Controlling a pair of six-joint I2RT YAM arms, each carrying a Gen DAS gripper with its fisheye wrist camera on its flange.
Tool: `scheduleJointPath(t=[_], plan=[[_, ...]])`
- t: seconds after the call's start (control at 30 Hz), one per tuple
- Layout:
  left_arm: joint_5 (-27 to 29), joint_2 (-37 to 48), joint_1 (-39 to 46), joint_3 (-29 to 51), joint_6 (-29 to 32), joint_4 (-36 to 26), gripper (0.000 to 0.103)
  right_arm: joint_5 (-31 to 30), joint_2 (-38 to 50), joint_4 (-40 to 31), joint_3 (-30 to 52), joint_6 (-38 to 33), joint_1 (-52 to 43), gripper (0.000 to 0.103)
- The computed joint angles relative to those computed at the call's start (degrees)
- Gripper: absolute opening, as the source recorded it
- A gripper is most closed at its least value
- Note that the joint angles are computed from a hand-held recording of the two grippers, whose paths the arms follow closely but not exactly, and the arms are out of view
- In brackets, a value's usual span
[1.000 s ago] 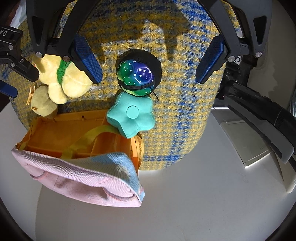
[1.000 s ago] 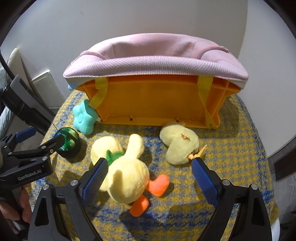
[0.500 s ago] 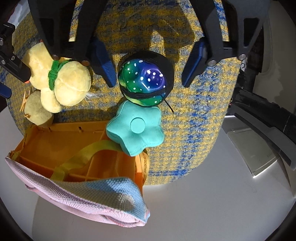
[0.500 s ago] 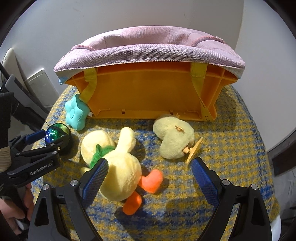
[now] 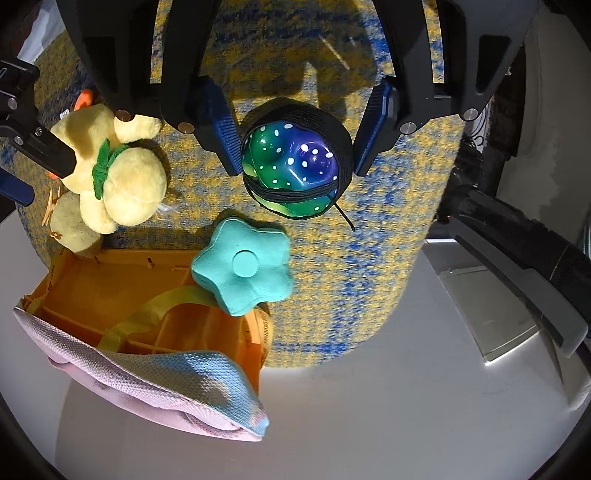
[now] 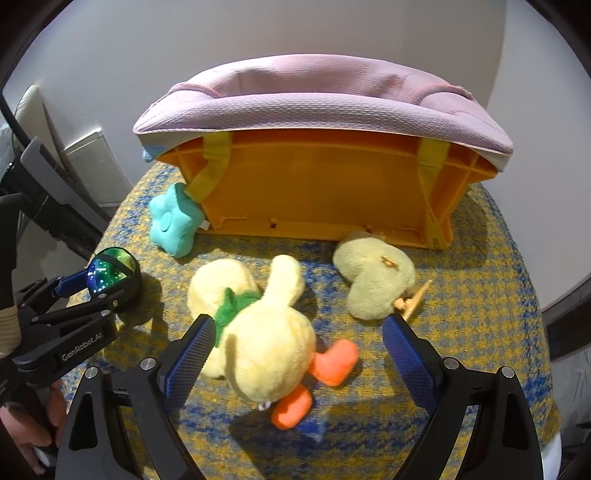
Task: Organize objects
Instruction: 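Grasp the dark glittery ball with the left tool, then grasp the yellow plush duck with the right tool while the left tool holds the ball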
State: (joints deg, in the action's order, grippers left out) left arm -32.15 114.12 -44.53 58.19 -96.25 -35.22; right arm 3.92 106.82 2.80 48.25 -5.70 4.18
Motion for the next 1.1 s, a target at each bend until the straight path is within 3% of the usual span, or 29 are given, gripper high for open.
scheduleJointPath(t=[0.13,0.43,0.63,0.87,1.1], plan=[[-0.25,-0.82,-2.2,-0.42,-3.72,-3.28,0.06,0.07,1.67,-0.33,1.15,0.87,1.68,0.092],[-0.4,-2.57,-4.85,-3.36,-8.87,-4.49,0.06,2.22,6.27,-0.49,3.49,1.45,4.2,0.092],[0.22,-2.35,-4.9,-3.88,-8.57,-3.0,0.06,4.02,10.96,-4.12,8.1,1.39,4.1,0.091],[0.6,-2.81,-5.02,-4.66,-9.02,-2.56,0.06,4.35,13.23,-5.63,9.81,1.87,3.99,0.065],[-0.25,-2.73,-5.13,-2.11,-8.21,-5.03,0.06,2.49,10.6,-5.31,7.8,1.37,2.59,0.059]])
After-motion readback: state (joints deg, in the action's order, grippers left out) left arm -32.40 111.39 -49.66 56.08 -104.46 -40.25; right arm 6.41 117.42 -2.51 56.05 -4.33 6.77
